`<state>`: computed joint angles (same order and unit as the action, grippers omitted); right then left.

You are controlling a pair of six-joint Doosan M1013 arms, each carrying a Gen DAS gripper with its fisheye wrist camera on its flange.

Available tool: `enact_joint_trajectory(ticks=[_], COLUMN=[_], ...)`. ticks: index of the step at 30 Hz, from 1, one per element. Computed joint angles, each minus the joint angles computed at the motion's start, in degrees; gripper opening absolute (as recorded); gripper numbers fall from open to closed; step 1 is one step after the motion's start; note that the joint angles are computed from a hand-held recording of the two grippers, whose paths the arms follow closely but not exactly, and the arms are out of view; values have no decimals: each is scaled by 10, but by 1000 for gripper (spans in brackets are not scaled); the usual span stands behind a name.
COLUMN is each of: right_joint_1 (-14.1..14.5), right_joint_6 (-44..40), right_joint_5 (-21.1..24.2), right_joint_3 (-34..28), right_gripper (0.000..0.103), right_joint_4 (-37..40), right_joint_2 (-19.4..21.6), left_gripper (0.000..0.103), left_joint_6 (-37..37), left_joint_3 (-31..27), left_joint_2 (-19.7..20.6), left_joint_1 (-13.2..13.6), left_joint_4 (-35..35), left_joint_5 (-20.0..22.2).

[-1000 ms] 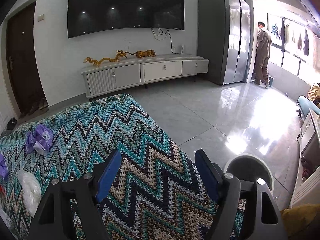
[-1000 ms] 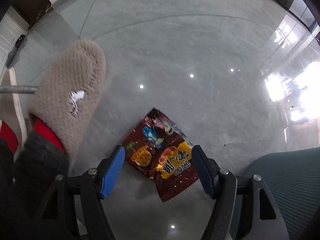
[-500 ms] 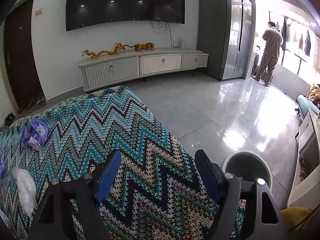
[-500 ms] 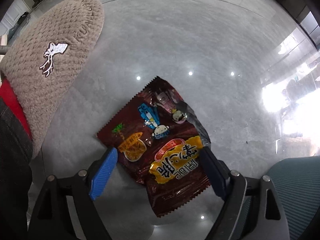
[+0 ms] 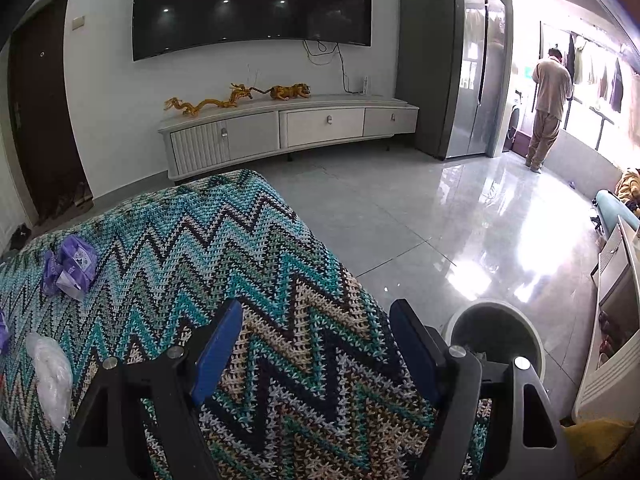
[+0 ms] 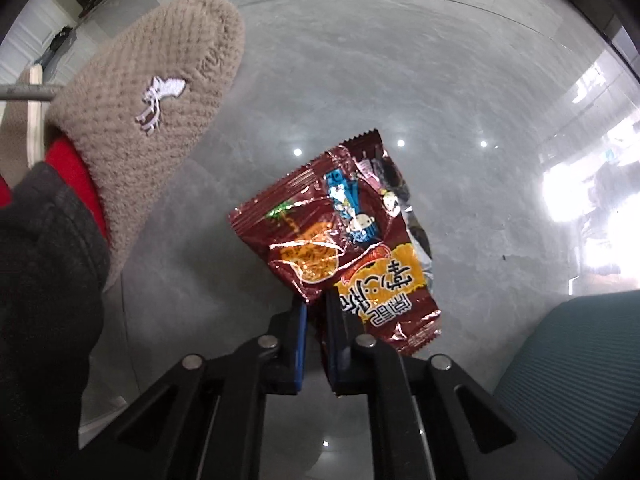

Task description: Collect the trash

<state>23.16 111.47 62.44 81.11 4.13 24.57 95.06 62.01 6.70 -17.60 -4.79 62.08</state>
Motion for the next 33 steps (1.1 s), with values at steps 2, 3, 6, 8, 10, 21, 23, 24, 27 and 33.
enact_joint_trajectory(ticks=[2, 3, 6, 8, 10, 21, 23, 24, 27, 33], right_joint_1=[-7, -9, -11, -15, -17, -30, -31, -33, -36, -41], right_joint_6=[-3, -2, 2, -2, -4, 25, 42, 52, 90, 163], right_joint_5=[-17, -27, -52, -67, -76, -148, -152, -155, -154, -113], right_joint_3=[10, 16, 24, 27, 17, -28, -33, -35, -35, -14], right_gripper=[6, 5, 5, 4, 4, 4, 4, 4, 4, 5], right_joint_4=[20, 27, 38, 45, 43, -3, -30, -43, -96, -176], right_joint_2=[-14, -22, -41, -56, -61, -95, -109, -115, -135, -190], left_gripper=[74, 74, 74, 74, 74, 74, 74, 74, 74, 74], left_joint_6=[1, 1, 0, 0, 0, -1, -2, -3, -3, -4], left_joint_3=[0, 0, 0, 0, 0, 2, 2, 1, 2, 2], left_joint_2=[0, 0, 0, 0, 0, -2, -1, -1, -2, -3], left_joint_1=[1, 0, 0, 0, 0, -1, -1, -1, -1, 0], left_joint_4=[-1, -1, 0, 0, 0, 3, 4, 4, 4, 3], left_joint_5=[1, 1, 1, 1, 0, -3, -2, -1, -3, -5])
